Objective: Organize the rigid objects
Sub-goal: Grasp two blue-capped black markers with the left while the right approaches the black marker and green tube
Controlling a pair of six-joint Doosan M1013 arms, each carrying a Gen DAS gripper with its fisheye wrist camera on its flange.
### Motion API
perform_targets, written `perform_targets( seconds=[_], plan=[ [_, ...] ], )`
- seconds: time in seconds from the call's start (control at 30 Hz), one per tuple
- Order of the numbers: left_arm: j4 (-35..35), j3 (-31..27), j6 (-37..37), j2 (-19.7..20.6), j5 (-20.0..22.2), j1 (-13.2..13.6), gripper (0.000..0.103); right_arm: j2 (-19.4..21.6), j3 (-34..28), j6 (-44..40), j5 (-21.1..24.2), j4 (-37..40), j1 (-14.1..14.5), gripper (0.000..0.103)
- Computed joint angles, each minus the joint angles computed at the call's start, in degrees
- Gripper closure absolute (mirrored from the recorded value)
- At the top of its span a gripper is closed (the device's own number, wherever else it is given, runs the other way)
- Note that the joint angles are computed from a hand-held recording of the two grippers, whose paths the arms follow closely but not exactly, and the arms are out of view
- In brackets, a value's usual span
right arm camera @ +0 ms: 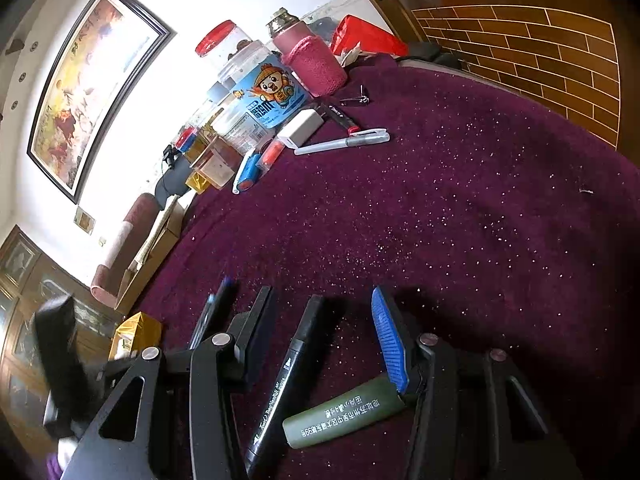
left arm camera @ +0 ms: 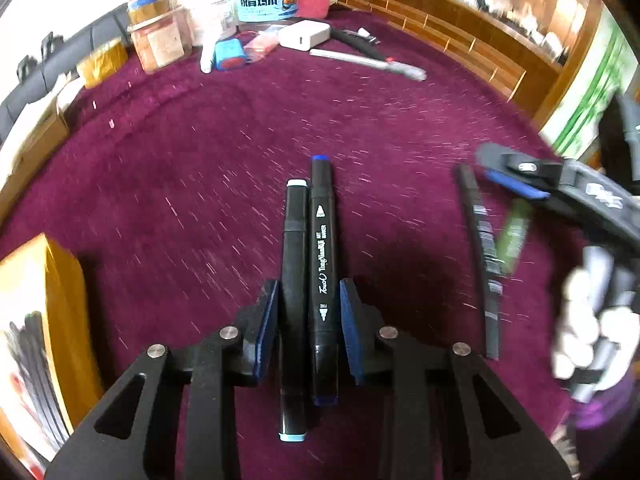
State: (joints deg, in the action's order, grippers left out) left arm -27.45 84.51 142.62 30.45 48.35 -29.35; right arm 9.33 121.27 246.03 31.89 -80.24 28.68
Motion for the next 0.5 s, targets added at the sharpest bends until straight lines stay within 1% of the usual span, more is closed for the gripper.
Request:
perform_targets(
  seconds=[0.03, 0.13, 0.17, 0.27, 0.33, 0.37, 0.43, 0.5],
  plan=[
    [-2.54, 0.20, 0.57, -0.18, 0.87, 0.63, 0.074, 0.03, -0.06, -0.22, 0.03, 0.19, -0.01, 0.059],
    [-7.96, 1.96, 3.53, -1.26, -2.35, 1.76, 0.073, 0.13, -0.32, -1.72, 0.41, 1.51, 0.10, 0.059],
    [-8.44, 1.90, 3.11, -1.16, -2.43, 2.01, 0.073, 0.20, -0.45, -2.24, 0.50, 1.95, 0.12, 0.059],
    [-6.06, 1.36, -0.32, -0.46, -2.19, 2.08, 0.074, 0.30, -0.69, -3.63, 0.62, 3.06, 0.14, 0.059],
    [-9.01, 1.12, 0.61, -0.16, -0.16, 3.07, 0.074, 0.35, -0.87, -4.33, 0.84, 3.66, 0.19, 0.059],
    [-9.08, 1.34, 0.60, -0.27, -0.53, 3.20, 0.074, 0.37, -0.93, -4.61, 0.94, 3.87, 0.22, 0.059],
    [-6.82, 1.47, -1.04, -0.36, -2.31, 2.89, 0.073, 0.43, -1.03, -5.18, 0.99, 4.31, 0.17, 0.059],
    [-5.43, 1.56, -2.74, -0.40, -3.05, 2.91, 0.074, 0.49, -1.16, -5.60, 1.07, 4.83, 0.15, 0.059]
  ],
)
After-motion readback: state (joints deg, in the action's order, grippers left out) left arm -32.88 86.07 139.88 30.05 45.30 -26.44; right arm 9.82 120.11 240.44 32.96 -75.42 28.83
